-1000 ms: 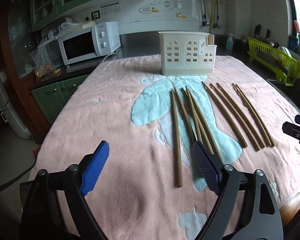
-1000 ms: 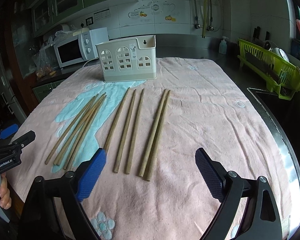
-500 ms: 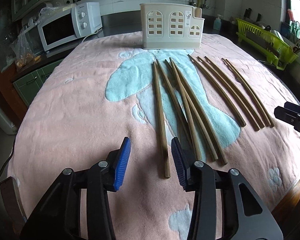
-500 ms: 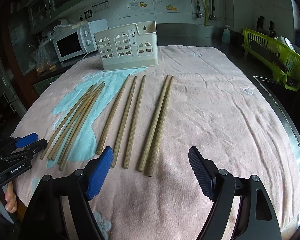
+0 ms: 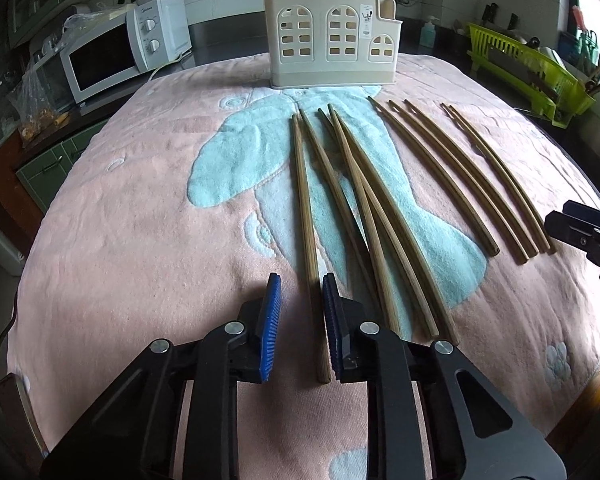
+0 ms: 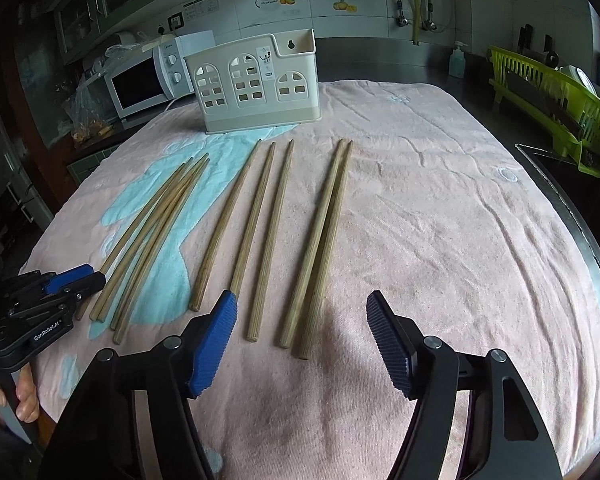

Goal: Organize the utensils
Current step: 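Lower the left tool toward one chopstick while the right tool lowers toward another, then close the left tool on a chopstick while the right tool closes on another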

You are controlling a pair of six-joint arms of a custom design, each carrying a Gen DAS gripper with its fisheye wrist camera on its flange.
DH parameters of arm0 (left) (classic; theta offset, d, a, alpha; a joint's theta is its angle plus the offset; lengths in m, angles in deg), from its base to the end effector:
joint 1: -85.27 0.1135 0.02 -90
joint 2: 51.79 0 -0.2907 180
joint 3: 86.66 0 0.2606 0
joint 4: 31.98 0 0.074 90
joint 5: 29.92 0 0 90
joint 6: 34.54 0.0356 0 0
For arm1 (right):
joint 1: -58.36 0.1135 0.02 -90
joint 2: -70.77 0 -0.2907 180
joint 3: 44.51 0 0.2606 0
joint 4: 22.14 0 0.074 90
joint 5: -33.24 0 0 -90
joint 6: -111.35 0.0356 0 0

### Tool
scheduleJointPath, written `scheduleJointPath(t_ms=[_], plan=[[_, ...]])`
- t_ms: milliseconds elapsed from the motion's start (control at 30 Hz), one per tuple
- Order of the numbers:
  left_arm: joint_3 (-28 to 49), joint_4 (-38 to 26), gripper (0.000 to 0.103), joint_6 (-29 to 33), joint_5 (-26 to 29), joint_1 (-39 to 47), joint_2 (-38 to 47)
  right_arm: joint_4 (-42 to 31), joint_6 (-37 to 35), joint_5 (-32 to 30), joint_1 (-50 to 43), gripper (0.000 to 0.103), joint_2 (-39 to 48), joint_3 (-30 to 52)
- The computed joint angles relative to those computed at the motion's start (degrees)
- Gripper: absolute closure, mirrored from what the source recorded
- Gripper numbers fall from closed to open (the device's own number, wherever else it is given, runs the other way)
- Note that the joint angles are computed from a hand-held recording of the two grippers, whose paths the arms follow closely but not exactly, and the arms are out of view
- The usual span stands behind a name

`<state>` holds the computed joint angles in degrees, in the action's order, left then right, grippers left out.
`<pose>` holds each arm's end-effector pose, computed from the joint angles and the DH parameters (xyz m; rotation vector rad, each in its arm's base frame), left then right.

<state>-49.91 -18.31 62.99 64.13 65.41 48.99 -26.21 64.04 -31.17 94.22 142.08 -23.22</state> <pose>0.2421 -0.0901 0.0805 0.6116 2.3778 -0.1813 0.1359 0.0792 0.1032 0.3172 2.3698 0.0699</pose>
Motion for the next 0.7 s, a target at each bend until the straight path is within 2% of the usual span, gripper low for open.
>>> scheduleJointPath(t_ms=[133, 300, 433, 500, 700], plan=[[0.80, -0.78, 0.092, -0.14, 0.48, 0.11, 0.17, 1.19, -0.65, -1.49, -1.77, 0.051, 0.72, -0.39], [1.11, -0.93, 0.092, 0.31, 1.02, 0.11, 0.51, 2.10, -1.48, -3.57, -4.22, 0.072, 2.04, 0.01], [1.24, -1.35, 0.092, 1.18, 1.46, 0.46, 0.53, 2.45, -0.77, -4.04, -5.06, 0.084, 4.30, 0.89], [1.65, -2.12, 0.092, 1.00, 1.81, 0.67, 0.51, 2.94, -0.36, -3.99, -5.29, 0.093, 5.46, 1.05], [1.75, -2.00, 0.092, 1.05, 2.01, 0.98, 0.77, 3.23, 0.53, -3.62, -5.64, 0.095, 7.92, 1.76]])
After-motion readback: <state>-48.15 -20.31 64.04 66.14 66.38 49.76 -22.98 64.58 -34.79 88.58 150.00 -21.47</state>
